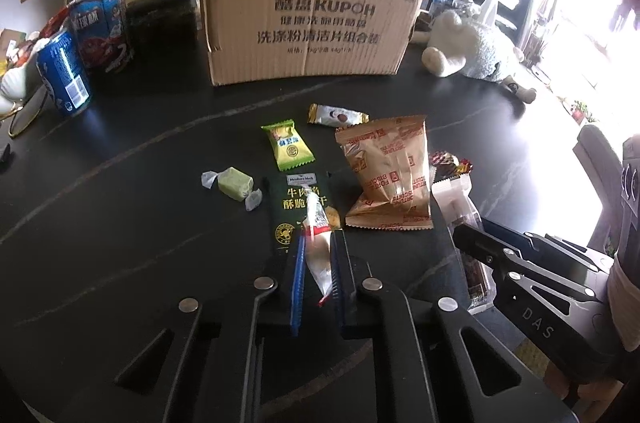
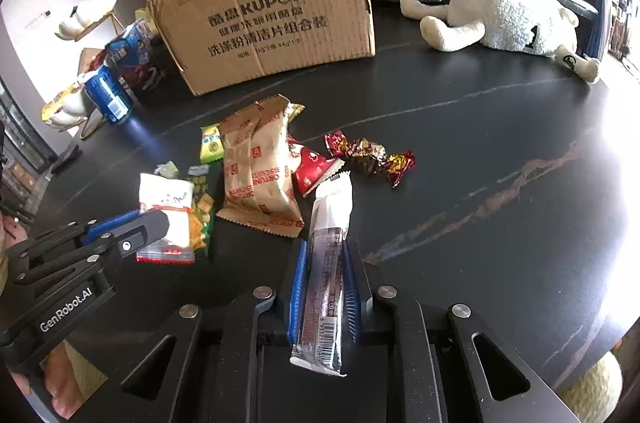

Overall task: Organize snacks
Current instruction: 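Lift and carry both held snacks with both grippers over the cardboard box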

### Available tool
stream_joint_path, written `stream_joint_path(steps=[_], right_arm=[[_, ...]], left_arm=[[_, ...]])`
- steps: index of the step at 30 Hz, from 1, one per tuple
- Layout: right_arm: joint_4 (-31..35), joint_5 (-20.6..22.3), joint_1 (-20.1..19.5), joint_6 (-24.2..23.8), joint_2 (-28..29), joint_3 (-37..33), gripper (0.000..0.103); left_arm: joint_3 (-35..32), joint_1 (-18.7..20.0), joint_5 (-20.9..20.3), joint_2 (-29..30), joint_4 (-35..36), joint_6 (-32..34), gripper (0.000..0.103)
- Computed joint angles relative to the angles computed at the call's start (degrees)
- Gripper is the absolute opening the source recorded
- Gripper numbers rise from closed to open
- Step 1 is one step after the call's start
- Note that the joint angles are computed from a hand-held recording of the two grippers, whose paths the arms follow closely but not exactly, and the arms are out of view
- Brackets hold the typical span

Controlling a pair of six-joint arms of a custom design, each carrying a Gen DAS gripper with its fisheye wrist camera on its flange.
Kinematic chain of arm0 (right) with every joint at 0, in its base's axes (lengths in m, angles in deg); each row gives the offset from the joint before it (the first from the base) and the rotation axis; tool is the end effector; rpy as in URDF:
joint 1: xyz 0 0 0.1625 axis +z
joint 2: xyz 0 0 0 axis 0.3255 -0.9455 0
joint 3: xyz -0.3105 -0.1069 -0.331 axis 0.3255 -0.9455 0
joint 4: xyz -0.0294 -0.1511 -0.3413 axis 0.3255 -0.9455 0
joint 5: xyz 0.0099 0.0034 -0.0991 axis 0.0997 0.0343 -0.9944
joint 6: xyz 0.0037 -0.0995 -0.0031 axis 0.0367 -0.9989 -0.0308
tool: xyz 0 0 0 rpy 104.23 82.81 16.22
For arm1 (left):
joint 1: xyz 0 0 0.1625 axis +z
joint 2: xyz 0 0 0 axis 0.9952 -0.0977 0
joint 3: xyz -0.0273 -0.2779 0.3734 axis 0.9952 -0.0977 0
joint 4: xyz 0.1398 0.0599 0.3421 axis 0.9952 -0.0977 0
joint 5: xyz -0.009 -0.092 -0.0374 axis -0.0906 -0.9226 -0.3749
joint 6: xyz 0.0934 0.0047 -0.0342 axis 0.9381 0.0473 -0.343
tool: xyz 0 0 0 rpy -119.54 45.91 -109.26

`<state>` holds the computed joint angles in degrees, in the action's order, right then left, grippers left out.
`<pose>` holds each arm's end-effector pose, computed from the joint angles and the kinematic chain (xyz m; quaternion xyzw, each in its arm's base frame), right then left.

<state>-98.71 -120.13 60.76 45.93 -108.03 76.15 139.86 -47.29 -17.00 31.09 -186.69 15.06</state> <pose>0.0029 -0.6060 0.3047 0.2340 -0.9199 0.2149 0.2296 -0.3915 -0.5606 -0.0611 0.0575 0.8986 -0.3033 0.3117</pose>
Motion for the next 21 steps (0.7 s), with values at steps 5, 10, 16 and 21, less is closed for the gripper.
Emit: stream_joint_path(steps=[5,10,16,21], right_arm=[[-1.1,1.5,0.1,-0.2,-1.4,1.1,0.019],[-0.3,3.5,0.0,-0.1,-3.0,1.7,0.019],[0.3,5.5,0.4,-0.2,-4.3,1.8,0.019],[0.6,7.0,1.1,-0.5,-5.2,1.8,0.019]], left_arm=[[0.6,-0.8,0.2,-0.3,-1.3,0.4,0.011],[0.8,-1.6,0.8,-0.5,-2.6,1.4,0.011],[1.1,-2.6,1.6,-1.0,-3.3,2.0,0.011],[1.1,-3.6,3.0,-1.6,-4.8,3.8,0.011]])
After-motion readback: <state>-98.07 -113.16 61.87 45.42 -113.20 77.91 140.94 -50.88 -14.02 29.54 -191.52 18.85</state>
